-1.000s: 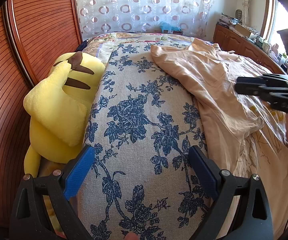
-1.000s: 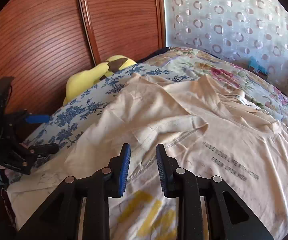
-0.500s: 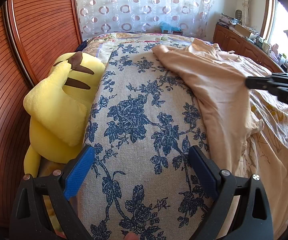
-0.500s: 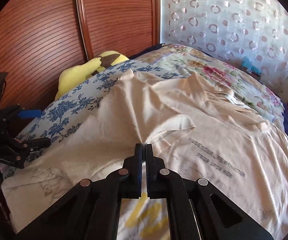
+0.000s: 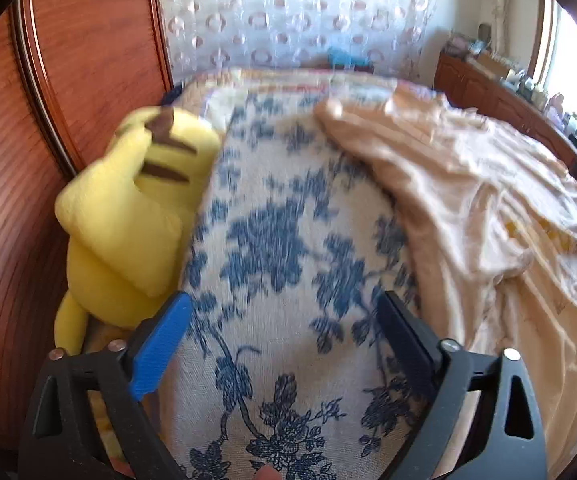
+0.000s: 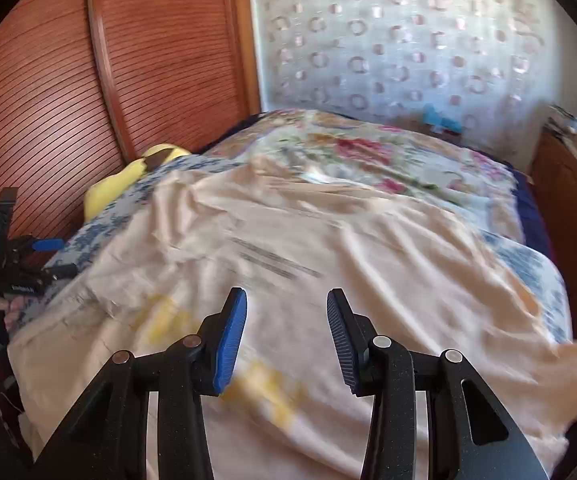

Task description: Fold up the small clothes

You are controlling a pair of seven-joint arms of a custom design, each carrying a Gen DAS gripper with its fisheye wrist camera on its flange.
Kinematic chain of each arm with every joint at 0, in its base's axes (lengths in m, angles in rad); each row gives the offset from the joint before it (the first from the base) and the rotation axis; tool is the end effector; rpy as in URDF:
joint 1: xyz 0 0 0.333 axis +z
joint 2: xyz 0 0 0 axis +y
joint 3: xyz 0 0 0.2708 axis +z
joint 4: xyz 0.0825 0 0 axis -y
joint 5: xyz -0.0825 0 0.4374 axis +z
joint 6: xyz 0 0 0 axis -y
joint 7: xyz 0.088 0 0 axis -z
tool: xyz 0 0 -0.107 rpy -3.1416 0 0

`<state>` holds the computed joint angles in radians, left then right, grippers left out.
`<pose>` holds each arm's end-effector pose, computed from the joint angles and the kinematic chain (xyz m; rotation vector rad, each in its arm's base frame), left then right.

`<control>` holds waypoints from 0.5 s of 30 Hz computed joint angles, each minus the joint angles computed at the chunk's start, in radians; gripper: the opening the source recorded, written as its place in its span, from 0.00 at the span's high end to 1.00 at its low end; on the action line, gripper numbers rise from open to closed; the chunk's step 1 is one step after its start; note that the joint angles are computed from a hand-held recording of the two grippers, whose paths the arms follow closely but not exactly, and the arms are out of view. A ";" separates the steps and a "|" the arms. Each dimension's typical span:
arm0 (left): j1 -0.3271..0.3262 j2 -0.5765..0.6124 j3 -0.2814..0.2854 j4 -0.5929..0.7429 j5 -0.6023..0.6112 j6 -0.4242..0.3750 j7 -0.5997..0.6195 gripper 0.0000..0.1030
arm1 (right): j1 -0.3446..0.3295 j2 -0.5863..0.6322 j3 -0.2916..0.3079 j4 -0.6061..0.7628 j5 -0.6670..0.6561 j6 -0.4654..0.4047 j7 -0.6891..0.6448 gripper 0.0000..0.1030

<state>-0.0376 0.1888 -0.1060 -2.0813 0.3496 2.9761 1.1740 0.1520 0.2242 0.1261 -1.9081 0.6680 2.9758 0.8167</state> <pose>0.6435 -0.1156 0.3387 -1.7592 1.8709 -0.7124 0.6716 0.1431 0.3976 -1.9373 1.2802 -0.5843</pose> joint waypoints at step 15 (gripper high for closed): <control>0.014 0.085 -0.188 0.148 -0.260 0.057 0.268 0.09 | -0.083 -0.251 -0.176 -0.388 -0.104 0.094 0.322 0.53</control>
